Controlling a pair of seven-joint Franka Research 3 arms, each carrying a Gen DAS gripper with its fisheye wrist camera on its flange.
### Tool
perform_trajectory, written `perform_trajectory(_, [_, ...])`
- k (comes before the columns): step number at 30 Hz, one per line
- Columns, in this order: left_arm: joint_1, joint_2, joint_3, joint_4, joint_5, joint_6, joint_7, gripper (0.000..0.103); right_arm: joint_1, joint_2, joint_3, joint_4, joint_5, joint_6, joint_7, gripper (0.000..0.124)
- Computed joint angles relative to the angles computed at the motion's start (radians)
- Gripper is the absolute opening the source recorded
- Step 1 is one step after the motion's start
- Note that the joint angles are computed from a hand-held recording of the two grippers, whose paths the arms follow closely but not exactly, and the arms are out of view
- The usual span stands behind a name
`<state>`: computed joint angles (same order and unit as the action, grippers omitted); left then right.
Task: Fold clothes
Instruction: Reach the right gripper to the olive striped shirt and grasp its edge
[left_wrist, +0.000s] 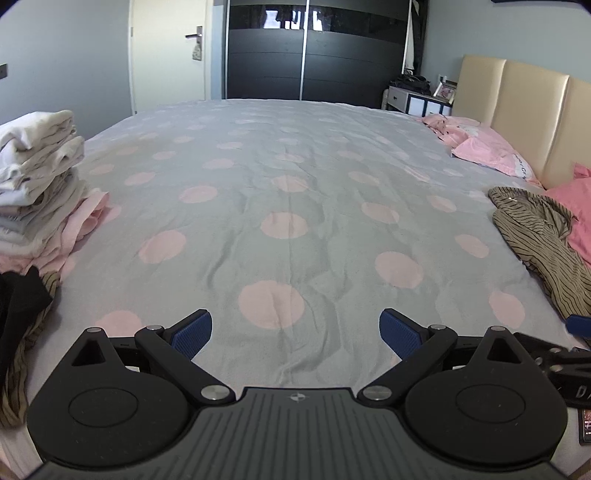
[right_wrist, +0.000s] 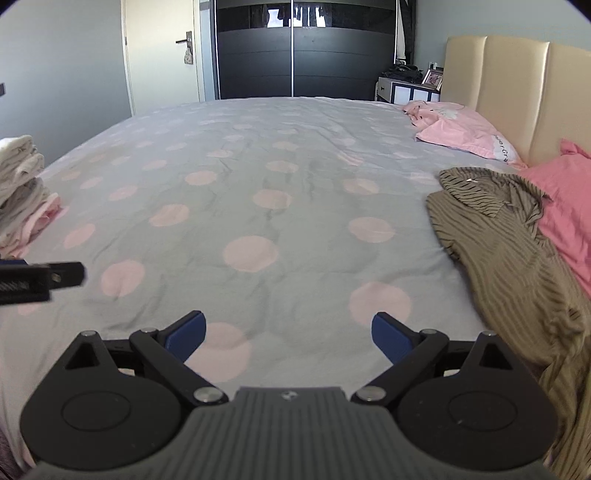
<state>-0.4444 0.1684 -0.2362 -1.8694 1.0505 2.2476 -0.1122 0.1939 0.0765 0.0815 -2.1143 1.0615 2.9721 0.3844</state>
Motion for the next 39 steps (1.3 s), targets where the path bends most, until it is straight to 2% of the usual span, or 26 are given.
perform_trajectory(5, [0.033, 0.014, 0.013, 0.027, -0.046, 0.042, 0.145, 0.099, -0.048, 0.085, -0.053, 0.115, -0.229, -0.111, 0.11, 0.095])
perform_trajectory(7, [0.045, 0.019, 0.019, 0.037, -0.073, 0.056, 0.2, 0.099, -0.074, 0.131, -0.058, 0.171, -0.293, -0.129, 0.13, 0.093])
perform_trajectory(10, [0.06, 0.024, 0.031, 0.046, -0.097, 0.068, 0.235, 0.099, -0.103, 0.21, -0.061, 0.248, -0.385, -0.099, 0.142, 0.092])
perform_trajectory(15, [0.068, 0.057, 0.049, 0.065, -0.101, 0.073, 0.225, 0.099, -0.047, 0.381, -0.195, 0.419, -0.659, -0.091, 0.438, 0.086])
perform_trajectory(18, [0.079, 0.084, 0.054, 0.082, -0.147, 0.091, 0.247, 0.099, -0.012, 0.476, -0.273, 0.515, -0.78, -0.094, 0.57, 0.082])
perform_trajectory(20, [0.081, 0.102, 0.059, 0.096, -0.17, 0.105, 0.258, 0.099, 0.007, 0.537, -0.32, 0.586, -0.84, -0.128, 0.657, 0.074])
perform_trajectory(22, [0.079, 0.119, 0.064, 0.111, -0.183, 0.116, 0.271, 0.099, 0.019, 0.595, -0.358, 0.666, -0.889, -0.186, 0.745, 0.059])
perform_trajectory(24, [0.076, 0.134, 0.069, 0.125, -0.194, 0.127, 0.286, 0.099, 0.004, 0.635, -0.352, 0.725, -0.914, -0.227, 0.787, 0.054])
perform_trajectory(26, [0.072, 0.144, 0.073, 0.136, -0.2, 0.142, 0.305, 0.099, -0.015, 0.658, -0.334, 0.77, -0.928, -0.253, 0.823, 0.042])
perform_trajectory(27, [0.07, 0.147, 0.076, 0.138, -0.2, 0.149, 0.312, 0.099, -0.013, 0.661, -0.334, 0.781, -0.947, -0.263, 0.843, 0.028])
perform_trajectory(29, [0.062, 0.147, 0.082, 0.139, -0.196, 0.152, 0.314, 0.099, -0.019, 0.659, -0.325, 0.794, -0.976, -0.273, 0.871, 0.009])
perform_trajectory(31, [0.054, 0.146, 0.085, 0.139, -0.193, 0.144, 0.304, 0.099, -0.036, 0.651, -0.301, 0.798, -0.993, -0.272, 0.886, 0.007])
perform_trajectory(34, [0.053, 0.138, 0.084, 0.132, -0.202, 0.151, 0.296, 0.099, -0.083, 0.601, -0.225, 0.766, -0.983, -0.254, 0.873, 0.006])
perform_trajectory(39, [0.046, 0.111, 0.085, 0.116, -0.17, 0.161, 0.257, 0.099, -0.159, 0.489, -0.066, 0.679, -0.874, -0.211, 0.723, 0.006])
